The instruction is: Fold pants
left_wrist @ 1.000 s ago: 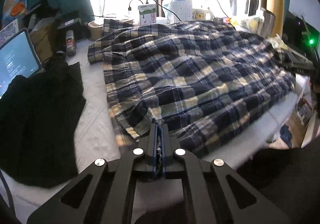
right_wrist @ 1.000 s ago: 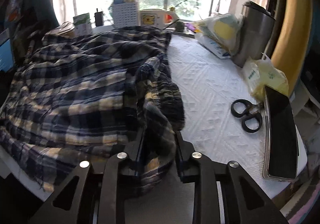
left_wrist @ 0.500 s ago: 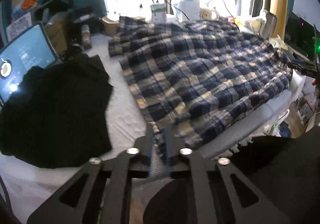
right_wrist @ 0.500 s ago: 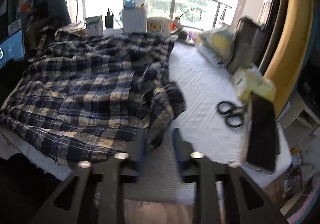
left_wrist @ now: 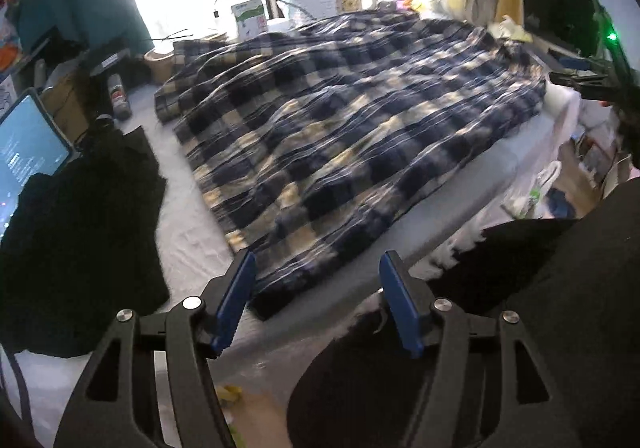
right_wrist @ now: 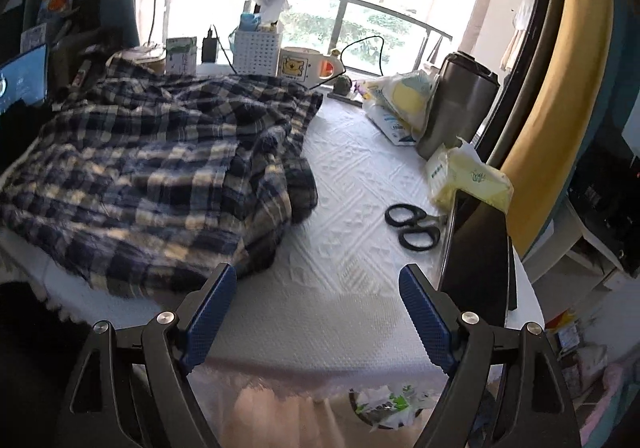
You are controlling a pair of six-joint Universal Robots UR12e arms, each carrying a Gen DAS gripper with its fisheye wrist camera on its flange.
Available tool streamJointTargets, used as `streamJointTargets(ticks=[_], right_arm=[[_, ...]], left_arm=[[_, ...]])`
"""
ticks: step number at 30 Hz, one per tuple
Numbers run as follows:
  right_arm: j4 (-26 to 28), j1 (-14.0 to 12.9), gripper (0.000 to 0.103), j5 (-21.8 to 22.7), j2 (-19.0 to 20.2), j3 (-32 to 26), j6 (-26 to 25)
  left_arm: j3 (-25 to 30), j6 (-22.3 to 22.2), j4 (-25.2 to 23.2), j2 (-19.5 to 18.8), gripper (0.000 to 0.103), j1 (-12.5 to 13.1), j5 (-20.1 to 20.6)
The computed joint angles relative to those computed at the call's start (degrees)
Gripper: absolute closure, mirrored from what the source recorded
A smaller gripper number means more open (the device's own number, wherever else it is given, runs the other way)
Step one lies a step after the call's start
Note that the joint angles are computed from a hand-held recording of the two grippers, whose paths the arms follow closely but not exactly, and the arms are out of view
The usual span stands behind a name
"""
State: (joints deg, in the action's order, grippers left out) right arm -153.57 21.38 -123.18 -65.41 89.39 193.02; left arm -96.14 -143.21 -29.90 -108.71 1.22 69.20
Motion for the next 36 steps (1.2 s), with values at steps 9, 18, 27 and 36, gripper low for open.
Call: streamJointTargets(ticks=[9, 18, 27, 36], right_arm=[[-1.0, 0.4, 0.018, -1.3, 2.8, -1.3, -9.5], [-11.1, -0.7, 0.018, 3.2, 5.8, -3.6, -19.5], [-13.7, -2.1, 0.075, 11.3, 5.9, -3.7, -14.6], [-16.4, -2.3, 0.076, 13.5, 2.8, -1.6, -7.9]], left_arm=[[1.5, -5.2, 0.1, -1.8, 0.036, 0.6, -1.9], [1.6, -4.6, 2.5, -2.2, 0.098, 0.1, -3.6], [0.5, -7.9, 7.2, -1.0, 0.099, 1.6, -7.9], [0.2, -13.7, 14.2, 0.0, 0.099, 3.3, -14.4]])
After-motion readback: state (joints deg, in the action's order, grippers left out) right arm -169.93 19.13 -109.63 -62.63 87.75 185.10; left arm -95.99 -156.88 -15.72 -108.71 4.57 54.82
